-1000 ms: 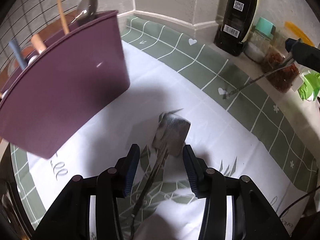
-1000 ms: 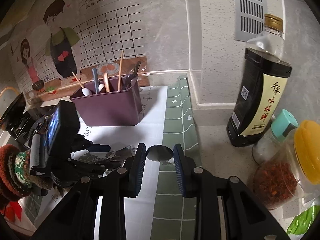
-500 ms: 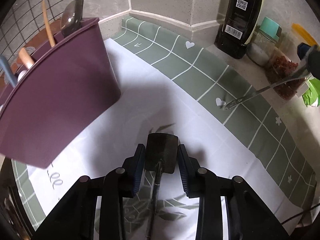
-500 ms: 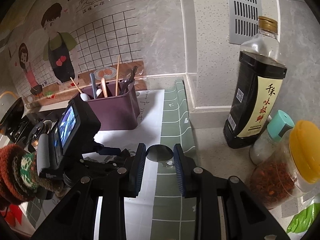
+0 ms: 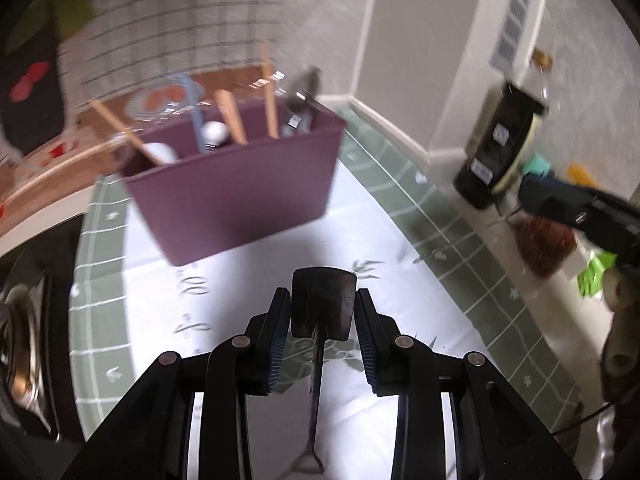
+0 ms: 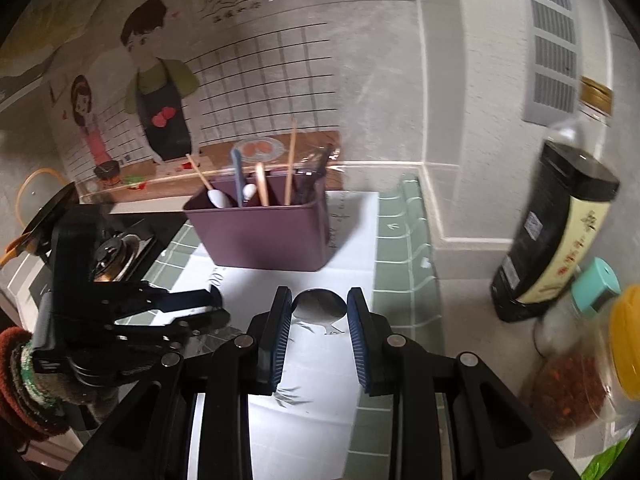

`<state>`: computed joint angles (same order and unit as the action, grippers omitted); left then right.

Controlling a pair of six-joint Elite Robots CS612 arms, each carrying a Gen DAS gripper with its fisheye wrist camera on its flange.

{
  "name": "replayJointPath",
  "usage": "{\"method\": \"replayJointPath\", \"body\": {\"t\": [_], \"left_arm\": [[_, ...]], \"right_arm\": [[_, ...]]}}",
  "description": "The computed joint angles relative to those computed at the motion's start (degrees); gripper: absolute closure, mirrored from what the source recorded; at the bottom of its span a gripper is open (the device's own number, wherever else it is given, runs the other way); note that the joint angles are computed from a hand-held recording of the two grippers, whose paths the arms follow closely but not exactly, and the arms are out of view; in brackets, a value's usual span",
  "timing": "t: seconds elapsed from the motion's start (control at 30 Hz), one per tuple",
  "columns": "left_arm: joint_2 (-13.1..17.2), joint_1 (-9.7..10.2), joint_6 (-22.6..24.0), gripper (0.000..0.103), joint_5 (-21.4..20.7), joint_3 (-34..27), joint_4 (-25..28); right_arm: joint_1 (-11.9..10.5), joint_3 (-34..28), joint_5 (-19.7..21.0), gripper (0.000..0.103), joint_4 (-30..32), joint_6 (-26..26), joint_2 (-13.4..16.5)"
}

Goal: Organize utensils
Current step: 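Lower the spoon and spatula into the purple holder and open both tools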

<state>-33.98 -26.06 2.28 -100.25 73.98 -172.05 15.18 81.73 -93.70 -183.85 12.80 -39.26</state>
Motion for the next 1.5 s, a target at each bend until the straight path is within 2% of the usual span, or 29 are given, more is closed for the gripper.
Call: {"method": "replayJointPath", "body": {"t": [0.27, 0.37, 0.53, 0.6, 0.67, 0.8, 0.93, 1.0, 1.17, 1.27, 1.33, 1.43, 1.5], "left_arm": [[-2.8, 1.79, -6.3, 0.07, 0.7, 4.1, -9.3], [-4.5, 2.82, -8.8, 0.07, -1.2, 3.9, -13.9], [-6.1, 3.93, -12.1, 0.07, -3.3, -0.4, -20.9], [-5.6, 4.04, -12.7, 0.07, -2.1, -3.3, -22.8], [-4.1, 3.82, -12.1, 0.07, 0.9, -6.6, -24.2], [0.3, 4.05, -13.1, 0.07, 2.9, -13.1, -21.2], [4.6, 4.61, -16.3, 0.07, 2.4, -18.1, -16.6], [6.2, 4.79, -16.3, 0.07, 2.1, -20.2, -14.2], [9.6, 4.75, -15.0, 0.07, 2.6, -24.6, -8.4], [11.6, 4.75, -15.5, 0.069, 2.3, -27.5, -4.5], [12.7, 4.85, -15.6, 0.07, 0.7, -28.9, -1.7], [13.5, 5.22, -16.1, 0.064, -2.0, -30.3, 3.3], [12.6, 5.26, -17.3, 0.058, -1.6, -28.3, 2.5]], "right_arm": [[0.7, -2.9, 2.9, 0.077, -0.3, -2.1, 0.8], [0.6, -3.9, 4.6, 0.077, -2.3, -2.1, 0.3], [0.6, -8.0, 4.6, 0.077, -3.1, -5.7, -1.9], [0.4, -10.1, 4.9, 0.077, -1.4, -5.9, -2.5], [0.1, -13.2, 5.7, 0.077, 2.3, -5.6, -2.5], [-0.2, -18.2, 5.4, 0.077, 6.7, -6.7, -0.3], [-1.0, -24.0, 7.6, 0.077, 15.2, -4.6, 3.6], [-1.1, -26.9, 8.4, 0.077, 19.5, -4.1, 5.8], [-0.6, -35.3, 6.1, 0.077, 30.3, -6.1, 11.8], [-0.8, -40.0, 6.7, 0.076, 35.8, -4.7, 15.0], [-1.4, -41.9, 9.1, 0.076, 39.0, -3.0, 16.4], [-2.1, -41.8, 12.4, 0.075, 39.5, 0.0, 17.1], [-2.3, -38.9, 13.0, 0.075, 36.0, 1.3, 16.1]]}}
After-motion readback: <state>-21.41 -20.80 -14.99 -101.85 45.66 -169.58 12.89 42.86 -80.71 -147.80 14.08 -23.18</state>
